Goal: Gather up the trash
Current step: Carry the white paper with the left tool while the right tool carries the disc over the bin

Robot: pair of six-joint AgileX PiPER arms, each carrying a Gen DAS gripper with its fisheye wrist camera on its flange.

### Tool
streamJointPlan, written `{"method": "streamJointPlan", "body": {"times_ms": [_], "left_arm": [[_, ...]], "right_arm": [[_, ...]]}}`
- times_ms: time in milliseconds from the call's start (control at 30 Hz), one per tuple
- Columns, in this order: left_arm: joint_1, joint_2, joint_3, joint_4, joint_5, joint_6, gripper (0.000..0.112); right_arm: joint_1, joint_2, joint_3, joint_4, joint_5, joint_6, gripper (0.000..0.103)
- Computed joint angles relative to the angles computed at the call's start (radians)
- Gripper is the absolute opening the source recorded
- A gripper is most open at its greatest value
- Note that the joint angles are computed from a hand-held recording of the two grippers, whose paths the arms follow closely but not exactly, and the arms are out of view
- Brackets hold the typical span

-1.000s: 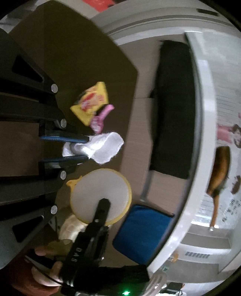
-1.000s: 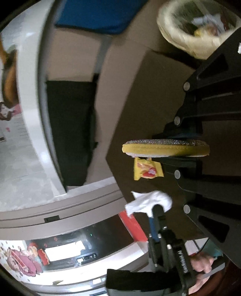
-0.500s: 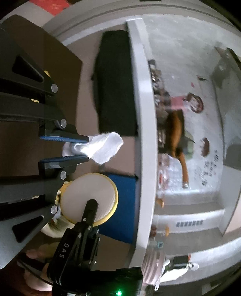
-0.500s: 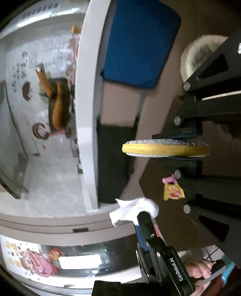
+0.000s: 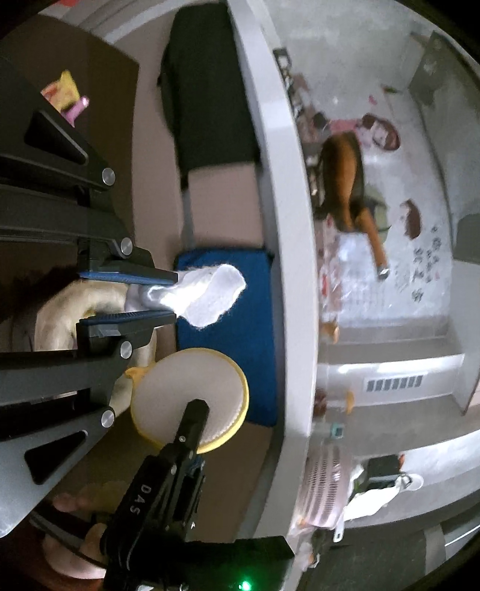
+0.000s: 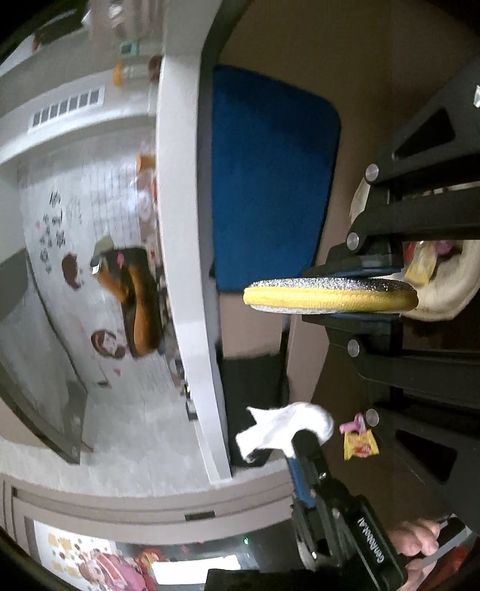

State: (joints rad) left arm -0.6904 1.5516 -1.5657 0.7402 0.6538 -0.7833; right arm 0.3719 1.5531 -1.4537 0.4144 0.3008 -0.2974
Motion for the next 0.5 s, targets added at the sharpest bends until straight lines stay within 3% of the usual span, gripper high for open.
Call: {"method": "streamJointPlan", "body": {"times_ms": [233,500], "left_arm": [[0.057,0.210,-0.145,-0.200,-0.045,0.127,0.014],[0.126,0.423,-0.311,-0.423,-0.005,0.267,0.014]], "right_arm": [[-0.127,0.055,0.048,0.247,0.015,-0.204,0.014],[-0.175,0.214,-0.001,0.345,0.053,-0.276,0.014]]}}
